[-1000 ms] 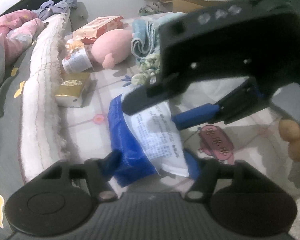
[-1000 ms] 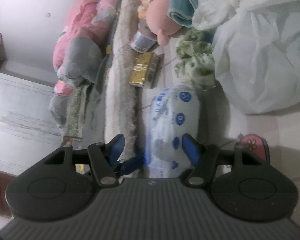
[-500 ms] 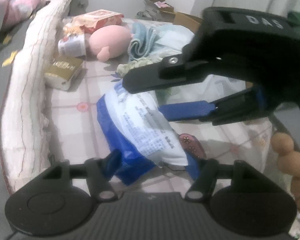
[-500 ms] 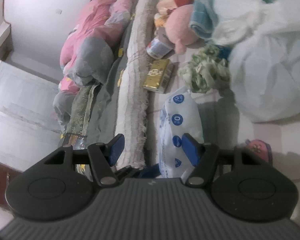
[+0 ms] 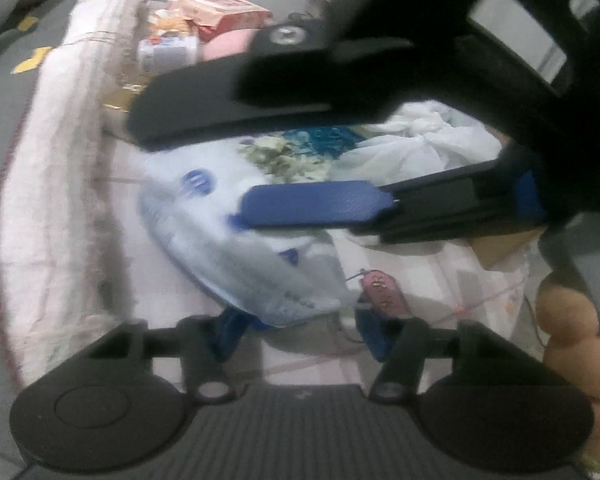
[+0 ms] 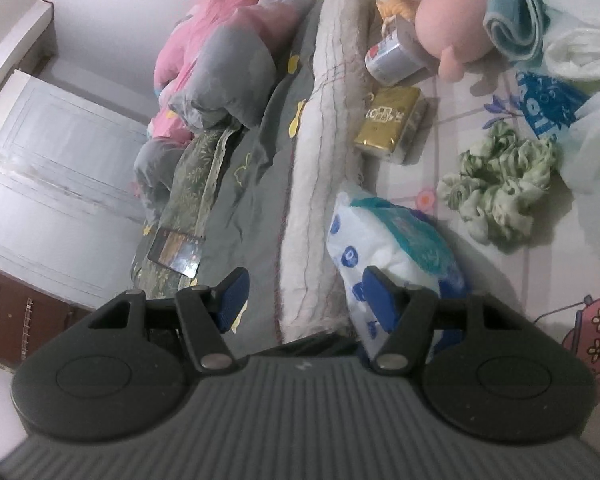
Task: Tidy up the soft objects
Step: 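Close the right tool on the wet-wipes pack and lift it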
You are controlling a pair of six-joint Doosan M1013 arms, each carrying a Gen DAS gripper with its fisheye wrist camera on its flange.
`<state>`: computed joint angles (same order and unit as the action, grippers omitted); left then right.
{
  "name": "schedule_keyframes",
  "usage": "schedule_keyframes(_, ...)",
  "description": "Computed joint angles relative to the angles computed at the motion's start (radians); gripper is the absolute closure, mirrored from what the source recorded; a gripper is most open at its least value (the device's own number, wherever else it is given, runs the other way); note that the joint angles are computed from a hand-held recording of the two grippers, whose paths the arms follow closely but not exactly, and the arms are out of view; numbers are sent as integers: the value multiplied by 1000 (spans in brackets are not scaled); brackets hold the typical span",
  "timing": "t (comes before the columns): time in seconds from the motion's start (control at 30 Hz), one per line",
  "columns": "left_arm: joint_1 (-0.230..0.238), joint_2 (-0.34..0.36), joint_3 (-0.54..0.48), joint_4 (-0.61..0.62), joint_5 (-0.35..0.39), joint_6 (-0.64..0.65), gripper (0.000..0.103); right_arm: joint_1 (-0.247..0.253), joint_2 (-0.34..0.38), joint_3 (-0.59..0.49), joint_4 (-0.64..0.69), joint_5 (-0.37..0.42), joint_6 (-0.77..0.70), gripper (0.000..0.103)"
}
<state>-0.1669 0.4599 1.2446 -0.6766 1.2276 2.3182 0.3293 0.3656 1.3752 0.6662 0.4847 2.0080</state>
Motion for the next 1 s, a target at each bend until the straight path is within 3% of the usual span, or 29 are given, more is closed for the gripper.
schedule_keyframes(0.13,-16,11,-4,-35,14,60,43,-5,-10,15,-22,1,45,41)
schedule_keyframes(0.27,-27,12,-6,-24,11,84,40,-20,-10,25,52,18,21,41)
schedule_keyframes(0.33,-22,2,2,-10,8,105,29,-25,-3,23,115,32,-21,41)
schedule_keyframes(0.43,-10,-29,31,29,-41,124,23,-29,14,15,183,62,-62,39)
schedule_keyframes(0.6,23,-34,31,31,-17,53,22,-39,15,22,267,73,-150,39)
schedule_keyframes(0.67,31,-33,33,28,-10,24,22,-41,5,25,210,51,-121,39)
schedule_keyframes(0.83,44,-17,19,-9,26,-22,25,-31,-4,3,-247,53,196,39)
schedule_keyframes(1.0,32,-22,22,-22,-1,-21,26,-42,22,-8,-304,102,243,39)
